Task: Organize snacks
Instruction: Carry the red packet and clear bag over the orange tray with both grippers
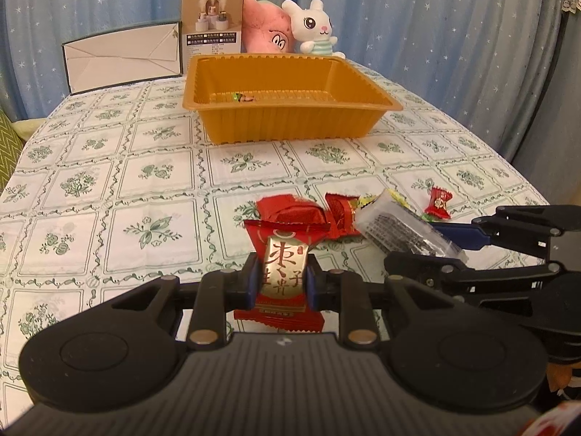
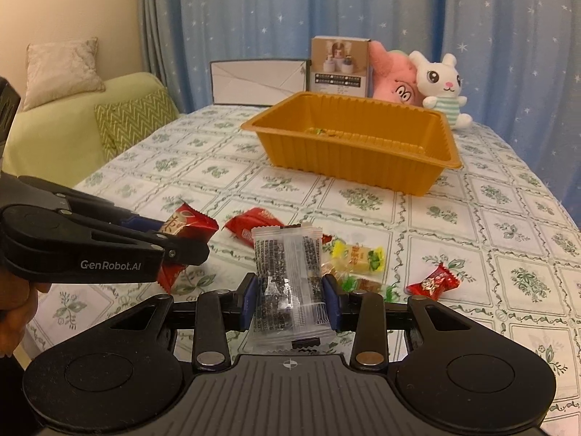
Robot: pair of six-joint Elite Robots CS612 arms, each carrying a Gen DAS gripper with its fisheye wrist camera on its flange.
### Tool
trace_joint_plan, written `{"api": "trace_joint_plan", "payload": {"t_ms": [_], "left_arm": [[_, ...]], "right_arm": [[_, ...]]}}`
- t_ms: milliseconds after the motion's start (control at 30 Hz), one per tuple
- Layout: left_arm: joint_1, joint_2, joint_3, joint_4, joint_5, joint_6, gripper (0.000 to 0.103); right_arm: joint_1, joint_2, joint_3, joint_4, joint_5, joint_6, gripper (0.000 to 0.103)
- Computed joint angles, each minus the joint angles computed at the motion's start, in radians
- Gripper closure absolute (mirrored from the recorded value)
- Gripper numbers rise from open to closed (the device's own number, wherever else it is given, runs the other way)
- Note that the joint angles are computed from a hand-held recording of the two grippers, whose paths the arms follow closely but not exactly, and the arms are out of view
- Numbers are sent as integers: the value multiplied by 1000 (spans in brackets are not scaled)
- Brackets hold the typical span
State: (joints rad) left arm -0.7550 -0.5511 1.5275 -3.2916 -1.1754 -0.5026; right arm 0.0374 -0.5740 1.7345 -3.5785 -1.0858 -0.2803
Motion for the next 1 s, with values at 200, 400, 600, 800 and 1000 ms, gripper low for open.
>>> {"api": "trace_joint_plan", "payload": {"t_ms": [200, 400, 600, 800, 1000], "left_arm": [[0, -4, -18, 9, 23, -4, 81], [4, -2, -55, 11, 29, 7, 81], [15, 12, -110, 6, 19, 35, 81], [35, 36, -187, 4, 16, 85, 81], [61, 66, -269, 19, -6, 91, 81]], "right_arm": [[-6, -2, -7, -25, -11, 54, 64], [-11, -4, -25, -37, -22, 109, 64], [-18, -10, -50, -45, -30, 181, 64], [-23, -6, -113, -29, -42, 207, 64], [-23, 12, -205, 23, -45, 254, 64]]}}
